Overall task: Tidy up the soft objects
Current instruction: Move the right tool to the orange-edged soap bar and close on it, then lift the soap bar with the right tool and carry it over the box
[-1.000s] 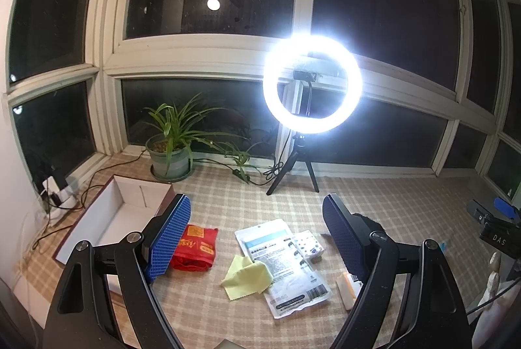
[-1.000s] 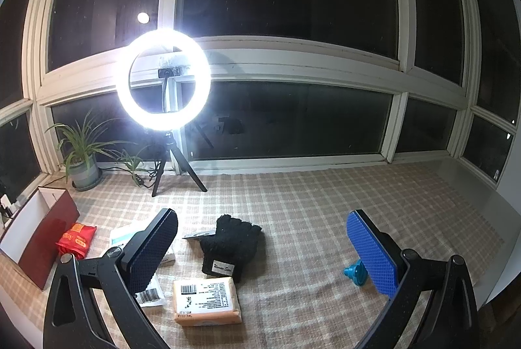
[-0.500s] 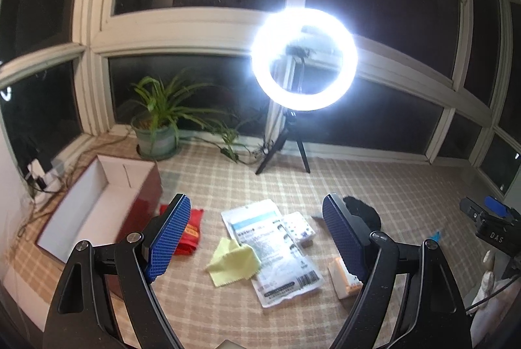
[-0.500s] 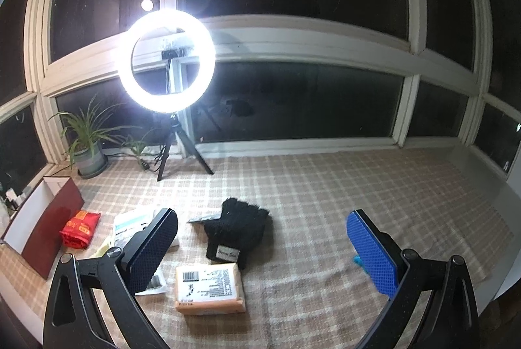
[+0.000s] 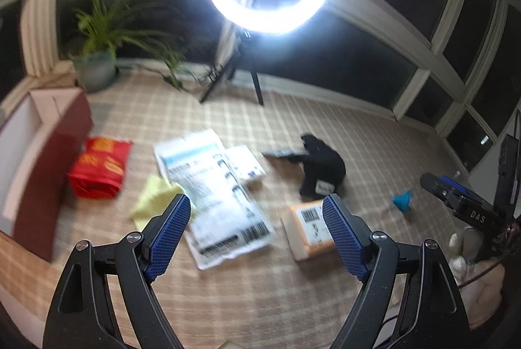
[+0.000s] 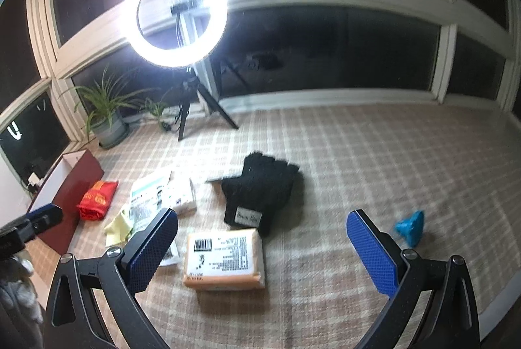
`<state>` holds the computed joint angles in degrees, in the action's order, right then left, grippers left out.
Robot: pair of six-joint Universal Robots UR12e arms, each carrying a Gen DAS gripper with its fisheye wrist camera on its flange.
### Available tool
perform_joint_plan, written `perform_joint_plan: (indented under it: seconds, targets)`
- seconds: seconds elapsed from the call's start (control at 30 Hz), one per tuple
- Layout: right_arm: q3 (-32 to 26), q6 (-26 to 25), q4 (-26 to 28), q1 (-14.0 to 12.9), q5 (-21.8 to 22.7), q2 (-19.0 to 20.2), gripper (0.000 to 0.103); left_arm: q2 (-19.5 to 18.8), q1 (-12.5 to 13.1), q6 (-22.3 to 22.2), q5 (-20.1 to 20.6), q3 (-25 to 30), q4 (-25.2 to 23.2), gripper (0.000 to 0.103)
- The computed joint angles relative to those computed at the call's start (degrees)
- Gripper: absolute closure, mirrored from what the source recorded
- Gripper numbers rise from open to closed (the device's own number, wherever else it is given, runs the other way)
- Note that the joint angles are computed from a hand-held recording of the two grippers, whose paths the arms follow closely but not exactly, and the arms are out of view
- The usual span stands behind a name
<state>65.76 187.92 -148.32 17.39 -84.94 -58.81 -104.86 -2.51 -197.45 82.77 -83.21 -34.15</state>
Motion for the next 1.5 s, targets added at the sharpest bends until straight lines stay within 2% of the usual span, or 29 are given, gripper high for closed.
perform_joint_plan:
  seconds: [0.43,0.63,0.77,0.9,0.97,1.03,1.27,1.33,1.5]
  targets:
    - [-5.12,-2.14,12.64,-1.93,12.78,4.34,0.004,-4.45,-0.48,-0.70,-10.39,2.51,-6.80,0.020]
    - [-8.88,-2.65,20.16,-2.82,18.36,7.07,0.016,-6.83,-1.38,0.51,-12.81,4.02,-9.45,0.021]
    - [-11.44,-3.00,25.22,-3.40,21.45,8.81,0.032,-7.94,-1.35,-0.61,-14.83,4.60,-10.63,0.022]
    - [-13.70,-2.94,29.51,-3.95,24.51,10.38,0.036,-8.76,-1.40,-1.14,-16.54,5.10,-11.05,0.027]
    - [-14.52,-3.12,30.91,-4.08,25.34,10.91,0.040,-9.26,-1.46,-1.21,-17.07,5.48,-11.02,0.028]
    - [-15.64,-3.43,32.71,-4.21,26.41,11.60,0.043,-9.73,-1.47,-1.27,-17.95,5.75,-11.02,0.035]
    - [-19.32,-5.43,38.40,-4.22,28.84,13.87,0.054,-11.06,-1.67,-1.02,-18.49,7.42,-12.73,0.038]
    - [-19.98,-5.95,39.29,-4.13,28.84,14.22,0.055,-11.34,-1.64,-1.05,-18.95,7.74,-13.29,0.045]
    - [-21.37,-6.57,41.13,-4.04,28.46,14.92,0.057,-11.89,-1.60,-1.00,-19.78,8.34,-14.45,0.051]
